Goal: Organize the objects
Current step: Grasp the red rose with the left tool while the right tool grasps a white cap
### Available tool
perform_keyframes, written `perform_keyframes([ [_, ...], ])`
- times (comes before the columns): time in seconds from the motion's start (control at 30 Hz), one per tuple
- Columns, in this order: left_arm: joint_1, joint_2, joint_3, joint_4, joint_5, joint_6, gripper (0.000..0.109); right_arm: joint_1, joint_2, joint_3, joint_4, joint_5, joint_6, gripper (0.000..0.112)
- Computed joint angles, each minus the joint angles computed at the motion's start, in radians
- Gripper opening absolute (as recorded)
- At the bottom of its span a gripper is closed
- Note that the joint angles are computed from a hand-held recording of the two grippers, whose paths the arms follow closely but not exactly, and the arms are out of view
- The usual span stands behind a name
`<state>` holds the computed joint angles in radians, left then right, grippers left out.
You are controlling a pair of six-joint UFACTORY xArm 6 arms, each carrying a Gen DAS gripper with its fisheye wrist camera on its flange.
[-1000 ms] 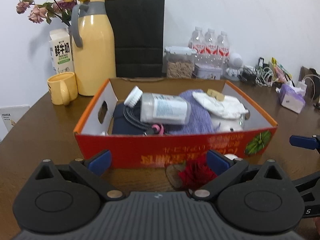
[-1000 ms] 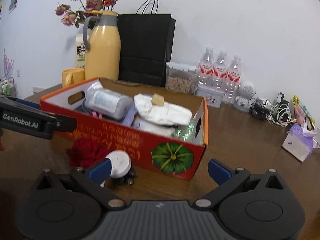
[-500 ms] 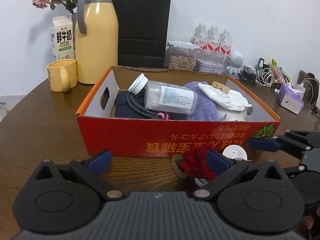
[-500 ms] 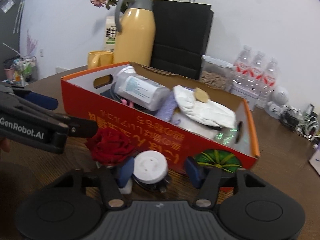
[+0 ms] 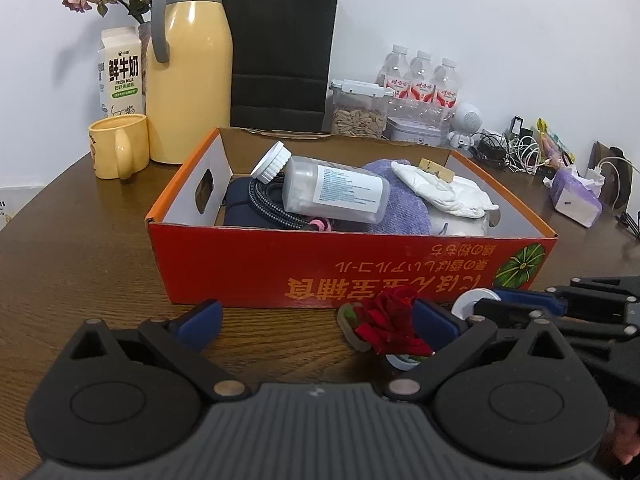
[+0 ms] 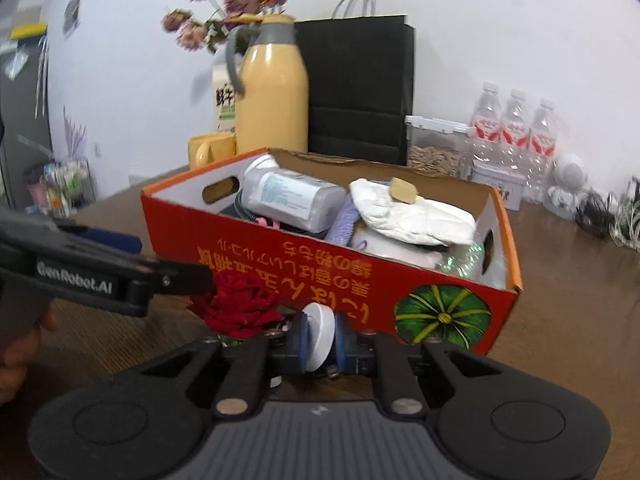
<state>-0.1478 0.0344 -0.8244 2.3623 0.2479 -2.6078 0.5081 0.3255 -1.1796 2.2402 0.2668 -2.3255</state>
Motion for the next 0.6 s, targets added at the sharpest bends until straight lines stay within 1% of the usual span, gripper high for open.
perform_keyframes([
  [0.03,-0.005,-0.004,0.004,0.001,0.006,0.0,0.103,-0.009,-0.009,0.013,-0.005,0.017,0.022,0.01],
  [0.1,-0.013,-0.011,0.012,0.007,0.014,-0.001,0.103,-0.023,-0.022,0.03,0.016,0.033,0.021,0.01],
  [0.17,-0.02,-0.013,0.013,0.0,0.016,0.01,0.102,-0.036,-0.032,0.05,-0.018,0.061,0.073,0.009],
  [0.23,-0.031,-0.012,0.01,0.003,0.013,0.017,0.097,-0.042,-0.037,0.059,-0.024,0.073,0.092,0.009],
  [0.33,-0.053,-0.01,0.006,-0.005,0.017,0.045,0.091,-0.058,-0.051,0.076,0.022,0.097,0.072,0.009],
  [0.37,-0.06,-0.01,0.006,-0.004,0.018,0.048,0.087,-0.067,-0.058,0.084,0.041,0.108,0.062,0.009],
  [0.47,-0.072,0.001,-0.001,-0.032,0.016,0.081,0.087,-0.08,-0.064,0.093,0.051,0.119,0.066,0.009],
  [0.6,-0.083,0.02,-0.014,-0.111,0.026,0.168,0.087,-0.093,-0.069,0.104,0.054,0.131,0.073,0.009],
])
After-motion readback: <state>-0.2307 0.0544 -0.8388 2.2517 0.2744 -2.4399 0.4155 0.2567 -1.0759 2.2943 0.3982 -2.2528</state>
